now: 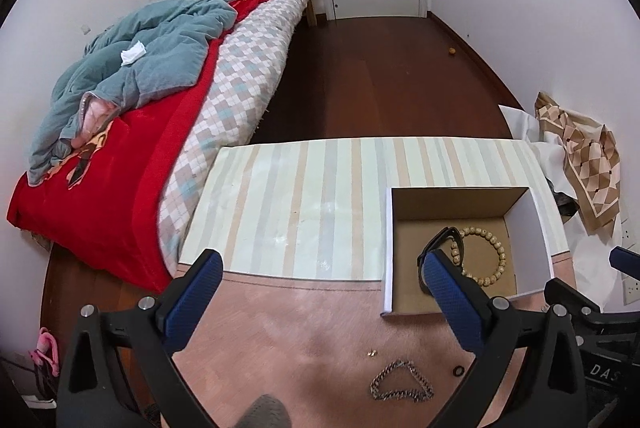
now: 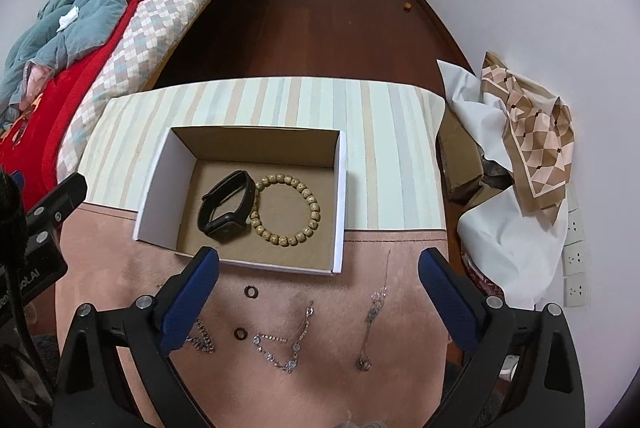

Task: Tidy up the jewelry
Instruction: 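Move both tools back toward the remaining jewelry on the table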

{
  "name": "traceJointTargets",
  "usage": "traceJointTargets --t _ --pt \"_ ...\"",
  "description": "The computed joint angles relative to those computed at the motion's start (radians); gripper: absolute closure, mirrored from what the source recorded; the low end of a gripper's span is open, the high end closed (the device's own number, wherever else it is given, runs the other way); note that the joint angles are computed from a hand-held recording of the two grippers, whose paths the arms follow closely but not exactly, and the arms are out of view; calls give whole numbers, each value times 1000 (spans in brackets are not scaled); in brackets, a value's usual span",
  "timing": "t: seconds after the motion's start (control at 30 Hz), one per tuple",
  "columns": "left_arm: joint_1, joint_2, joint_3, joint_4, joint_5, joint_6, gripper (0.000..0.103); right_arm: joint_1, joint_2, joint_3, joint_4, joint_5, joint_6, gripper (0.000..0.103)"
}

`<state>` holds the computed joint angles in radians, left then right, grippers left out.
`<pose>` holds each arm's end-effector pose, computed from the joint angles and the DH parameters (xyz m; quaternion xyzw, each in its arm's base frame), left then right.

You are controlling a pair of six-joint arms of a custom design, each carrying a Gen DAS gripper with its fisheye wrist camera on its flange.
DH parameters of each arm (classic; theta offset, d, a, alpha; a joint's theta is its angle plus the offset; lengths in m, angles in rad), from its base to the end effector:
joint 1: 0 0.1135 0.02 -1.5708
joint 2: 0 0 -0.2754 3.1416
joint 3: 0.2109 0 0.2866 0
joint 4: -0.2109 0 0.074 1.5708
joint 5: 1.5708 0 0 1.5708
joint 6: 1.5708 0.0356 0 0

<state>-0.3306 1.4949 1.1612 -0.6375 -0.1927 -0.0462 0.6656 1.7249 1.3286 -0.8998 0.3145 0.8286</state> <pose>0.3286 -0.1056 0.2631 0.1067 0.9454 0.0352 0.3060 0.3004 0.2218 0.2290 0.1010 0.9734 -0.0219 0.2046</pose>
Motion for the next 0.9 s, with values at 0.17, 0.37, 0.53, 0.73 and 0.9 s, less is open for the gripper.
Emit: traceJointTargets --t 0.17,0.37,0.53,0.73,0.9 --pt "5 -94 -35 -28 4 9 0 54 -42 15 -56 60 52 2" --pt "1 -212 -61 -74 12 16 0 128 -105 38 -137 134 125 2" --pt "5 -284 -66 -114 27 12 0 188 -147 62 -202 182 187 2" --pt "7 -337 -82 -138 28 11 0 248 -180 75 -258 219 257 2" --pt "26 -347 -116 -136 39 12 0 263 -201 33 -251 211 300 2"
